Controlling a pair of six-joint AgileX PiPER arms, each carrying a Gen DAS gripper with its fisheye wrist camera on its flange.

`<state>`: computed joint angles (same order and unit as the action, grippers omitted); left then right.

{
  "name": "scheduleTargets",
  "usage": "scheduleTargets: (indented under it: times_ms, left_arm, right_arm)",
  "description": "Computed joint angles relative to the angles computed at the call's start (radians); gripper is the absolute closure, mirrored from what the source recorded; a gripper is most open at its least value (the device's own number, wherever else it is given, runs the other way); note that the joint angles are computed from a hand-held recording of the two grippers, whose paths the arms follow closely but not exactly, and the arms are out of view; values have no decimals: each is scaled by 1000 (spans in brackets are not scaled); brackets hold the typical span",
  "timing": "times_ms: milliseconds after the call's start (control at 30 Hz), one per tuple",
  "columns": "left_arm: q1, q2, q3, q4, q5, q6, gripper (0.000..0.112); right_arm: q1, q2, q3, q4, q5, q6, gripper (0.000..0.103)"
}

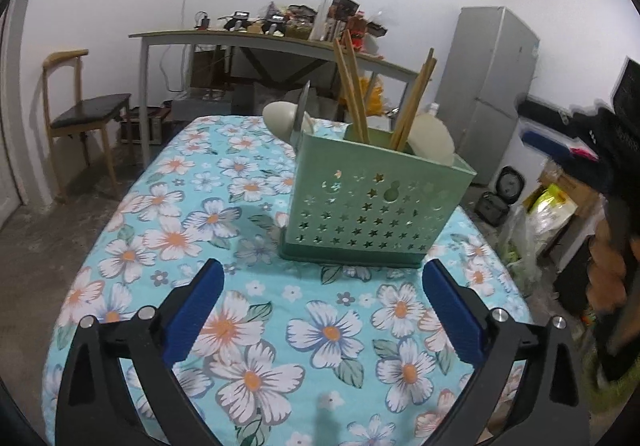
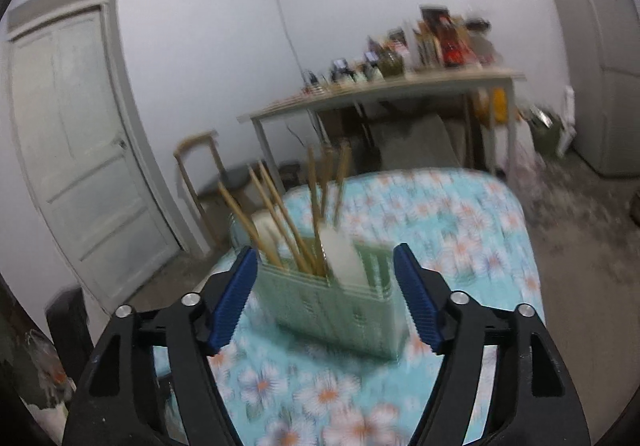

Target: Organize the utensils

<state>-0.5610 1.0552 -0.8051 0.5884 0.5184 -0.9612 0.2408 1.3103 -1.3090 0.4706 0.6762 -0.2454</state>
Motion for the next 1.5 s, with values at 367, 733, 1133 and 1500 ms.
scheduleTargets:
  times_ms: [367,733,1133,1500]
  left_arm:
    - [-235,79,-93,255,407,-349,15]
    - [-359,169,-196,287,630,-349,15]
    - [-389,197,-215,303,663,-339,15]
    - [-350,165,-201,280,664,-342,15]
  right_arm:
    - [176,-112,194,-439,70,428,15]
    - [223,-169,223,-637,101,591,9]
    - [176,-199,255,-602,105,587,9]
    - [164,-209,262,-630,112,606,9]
